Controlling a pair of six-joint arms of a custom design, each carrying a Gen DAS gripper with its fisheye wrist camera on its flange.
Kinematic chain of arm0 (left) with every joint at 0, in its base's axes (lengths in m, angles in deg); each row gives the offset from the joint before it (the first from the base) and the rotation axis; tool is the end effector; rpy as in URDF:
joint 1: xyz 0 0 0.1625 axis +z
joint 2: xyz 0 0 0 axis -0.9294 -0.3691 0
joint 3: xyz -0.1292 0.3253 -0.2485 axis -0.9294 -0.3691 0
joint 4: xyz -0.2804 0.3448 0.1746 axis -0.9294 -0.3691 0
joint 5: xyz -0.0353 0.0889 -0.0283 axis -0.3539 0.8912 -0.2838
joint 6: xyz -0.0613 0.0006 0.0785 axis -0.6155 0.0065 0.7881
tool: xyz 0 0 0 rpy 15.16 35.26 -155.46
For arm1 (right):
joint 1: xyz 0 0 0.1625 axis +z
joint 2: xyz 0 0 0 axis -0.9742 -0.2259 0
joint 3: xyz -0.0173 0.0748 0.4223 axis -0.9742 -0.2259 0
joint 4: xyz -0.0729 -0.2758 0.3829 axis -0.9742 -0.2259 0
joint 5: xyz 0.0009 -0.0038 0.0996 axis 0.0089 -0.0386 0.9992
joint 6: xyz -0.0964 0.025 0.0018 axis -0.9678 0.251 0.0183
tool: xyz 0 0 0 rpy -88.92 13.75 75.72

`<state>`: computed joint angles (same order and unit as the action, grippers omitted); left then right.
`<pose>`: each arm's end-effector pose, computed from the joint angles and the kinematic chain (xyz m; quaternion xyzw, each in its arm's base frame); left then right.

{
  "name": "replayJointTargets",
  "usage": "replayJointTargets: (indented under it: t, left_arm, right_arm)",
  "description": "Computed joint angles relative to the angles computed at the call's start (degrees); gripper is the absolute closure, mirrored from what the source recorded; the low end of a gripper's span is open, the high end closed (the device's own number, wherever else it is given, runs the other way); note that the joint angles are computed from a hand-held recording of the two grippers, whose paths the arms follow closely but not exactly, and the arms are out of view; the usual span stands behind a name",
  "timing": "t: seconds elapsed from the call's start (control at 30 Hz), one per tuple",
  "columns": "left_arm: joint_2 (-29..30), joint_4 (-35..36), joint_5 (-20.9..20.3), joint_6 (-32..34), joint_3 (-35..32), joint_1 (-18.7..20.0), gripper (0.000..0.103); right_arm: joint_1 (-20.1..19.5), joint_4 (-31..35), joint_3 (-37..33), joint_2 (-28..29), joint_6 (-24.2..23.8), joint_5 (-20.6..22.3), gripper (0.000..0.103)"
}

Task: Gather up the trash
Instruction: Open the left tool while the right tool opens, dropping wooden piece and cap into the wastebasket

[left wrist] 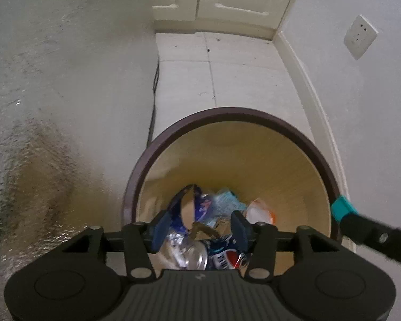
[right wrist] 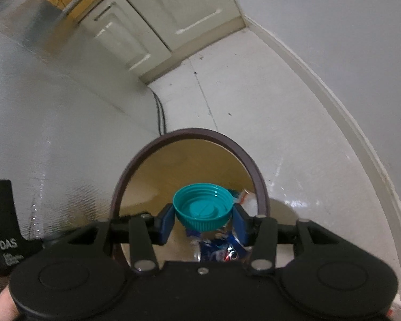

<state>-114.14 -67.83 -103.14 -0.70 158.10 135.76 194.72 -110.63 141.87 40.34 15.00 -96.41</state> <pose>-0.0526 -0.6478 0.3545 0.0964 0.9265 -0.1521 0.3304 0.3909 -0.5757 0.0003 -0.0770 -0.9390 0.2905 0.1671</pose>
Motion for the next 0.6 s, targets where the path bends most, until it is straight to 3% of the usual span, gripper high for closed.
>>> replayJointTargets:
  t: [0.03,0.1,0.27,0.6]
  left_arm:
    - [-0.16,0.48,0.27,-0.49,-0.07,-0.07,0.047]
    - [-0.13,0.86,0.38,-0.62,-0.40,-0.02,0.044]
    - [-0.10,2.09,1.00,-0.46,-0.73,-0.09,0.034]
    - [-0.69,3.49,2.70,-1.24,-0.67,-0.44,0.019]
  right_arm:
    - [-0.03,-1.00,0.17,0.03,-0.19,0.25,0.054]
    - [-0.14,-2.30,0.50,-0.06,-0.22,0.89,0.044]
    - [-0.04,-1.53,0.43,-0.17,-0.34,0.28,0.042]
    - [0.99,9.67,-1.71,-0.44,-2.49,-6.25,0.042]
